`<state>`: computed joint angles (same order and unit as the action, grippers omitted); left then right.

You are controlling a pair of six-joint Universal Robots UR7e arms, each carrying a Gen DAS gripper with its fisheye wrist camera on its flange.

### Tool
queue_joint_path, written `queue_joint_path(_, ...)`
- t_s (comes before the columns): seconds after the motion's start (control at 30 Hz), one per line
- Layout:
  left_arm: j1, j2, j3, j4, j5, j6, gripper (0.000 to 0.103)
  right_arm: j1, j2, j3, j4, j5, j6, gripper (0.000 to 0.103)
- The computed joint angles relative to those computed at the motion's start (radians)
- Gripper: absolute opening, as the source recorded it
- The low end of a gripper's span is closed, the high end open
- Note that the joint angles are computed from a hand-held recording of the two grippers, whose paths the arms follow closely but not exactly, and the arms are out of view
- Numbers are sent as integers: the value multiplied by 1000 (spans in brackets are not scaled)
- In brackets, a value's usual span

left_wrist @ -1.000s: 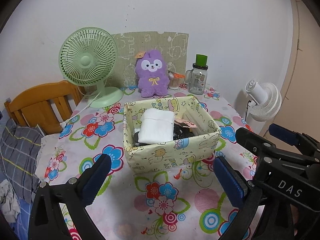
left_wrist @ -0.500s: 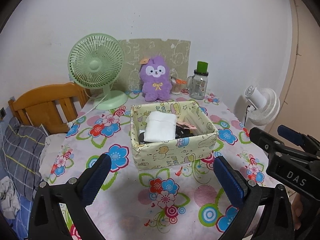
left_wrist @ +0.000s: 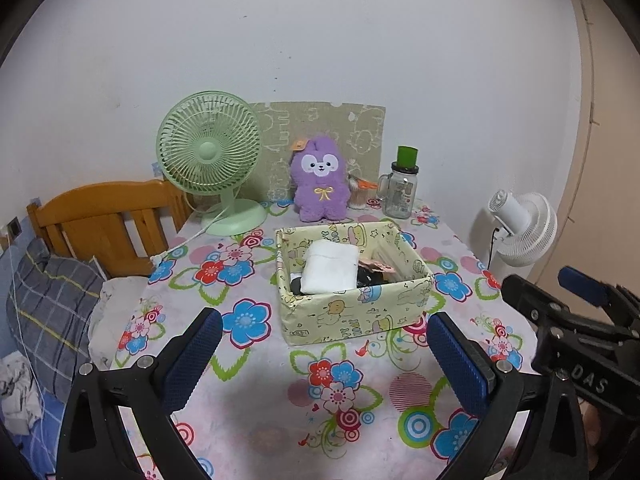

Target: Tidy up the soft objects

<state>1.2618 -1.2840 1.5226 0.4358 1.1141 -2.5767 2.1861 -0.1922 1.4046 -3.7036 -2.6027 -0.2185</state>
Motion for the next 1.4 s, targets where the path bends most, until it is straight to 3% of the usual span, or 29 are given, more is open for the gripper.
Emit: queue_joint_path(1.4, -9, -35, 24, -12, 4, 17, 103, 16, 9, -2, -69, 7, -25, 87)
